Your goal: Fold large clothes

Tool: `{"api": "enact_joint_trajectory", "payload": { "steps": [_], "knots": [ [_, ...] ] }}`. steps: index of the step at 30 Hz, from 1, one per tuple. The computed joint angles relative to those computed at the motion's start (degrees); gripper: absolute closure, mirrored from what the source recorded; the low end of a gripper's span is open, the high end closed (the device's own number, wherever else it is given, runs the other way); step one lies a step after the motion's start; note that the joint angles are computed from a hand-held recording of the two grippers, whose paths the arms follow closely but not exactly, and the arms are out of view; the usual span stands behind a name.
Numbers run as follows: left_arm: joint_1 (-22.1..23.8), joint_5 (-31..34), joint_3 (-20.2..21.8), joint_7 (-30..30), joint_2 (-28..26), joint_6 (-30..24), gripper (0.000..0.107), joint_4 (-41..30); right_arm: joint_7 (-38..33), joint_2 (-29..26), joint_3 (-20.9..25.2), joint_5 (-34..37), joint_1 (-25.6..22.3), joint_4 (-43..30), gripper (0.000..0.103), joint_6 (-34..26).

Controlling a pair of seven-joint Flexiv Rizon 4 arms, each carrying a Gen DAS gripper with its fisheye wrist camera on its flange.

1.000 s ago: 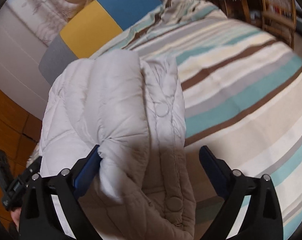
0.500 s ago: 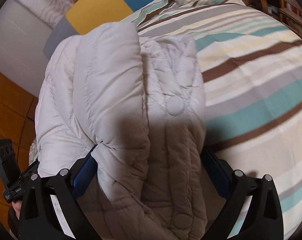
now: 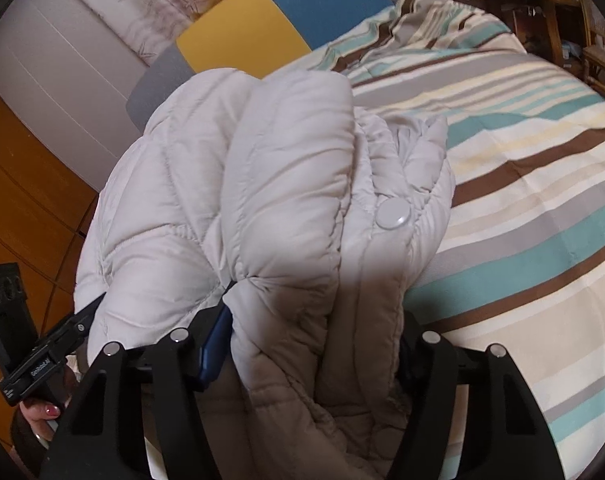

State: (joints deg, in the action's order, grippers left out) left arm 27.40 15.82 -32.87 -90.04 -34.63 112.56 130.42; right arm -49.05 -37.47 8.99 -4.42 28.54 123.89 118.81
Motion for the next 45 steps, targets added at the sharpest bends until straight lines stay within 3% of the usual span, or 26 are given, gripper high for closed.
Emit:
{"api": "enact_joint_trajectory", "payload": {
  "steps": [4,6,11,22,33,36,40,45],
  "knots": [
    [1.6,1.6,0.2,-0.3,1.1,1.9,0.056,1.5,-2.2,1.8,-5.2,6.5,8.5,0.3,0.04,-0.3],
    [2.9,2.5,0.4,-0.8,1.6,2.8,0.056,2.6,-2.8,1.5,-5.8,7.8,10.5,-1.0,0.04,-1.1],
    [6.2,5.2,1.1,-3.3,3.8,4.8,0.057,5.5,-3.9,0.5,-5.7,8.1,12.7,-4.1,0.04,-2.4],
    [18.7,13.0,0.3,-8.6,7.8,8.0,0.057,11.2,-3.5,-1.6,-6.2,5.9,18.0,-12.0,0.04,-6.8],
    [27.6,20.0,5.0,-11.9,9.3,11.4,0.057,14.1,-2.2,-6.8,-9.4,2.9,24.8,-21.9,0.04,-10.4],
    [26.7,20.4,8.5,-12.2,7.9,11.7,0.056,13.7,-2.0,-8.5,-13.1,3.4,28.0,-23.8,0.04,-11.4],
    [16.5,15.3,19.5,-9.0,6.2,17.1,0.039,14.9,-1.2,-9.9,-18.8,5.6,32.3,-23.5,0.039,-12.0],
    [3.6,7.5,29.9,-5.0,5.9,22.2,0.028,16.4,0.4,-10.3,-19.6,9.0,33.1,-21.2,0.035,-9.4]
  ]
}}
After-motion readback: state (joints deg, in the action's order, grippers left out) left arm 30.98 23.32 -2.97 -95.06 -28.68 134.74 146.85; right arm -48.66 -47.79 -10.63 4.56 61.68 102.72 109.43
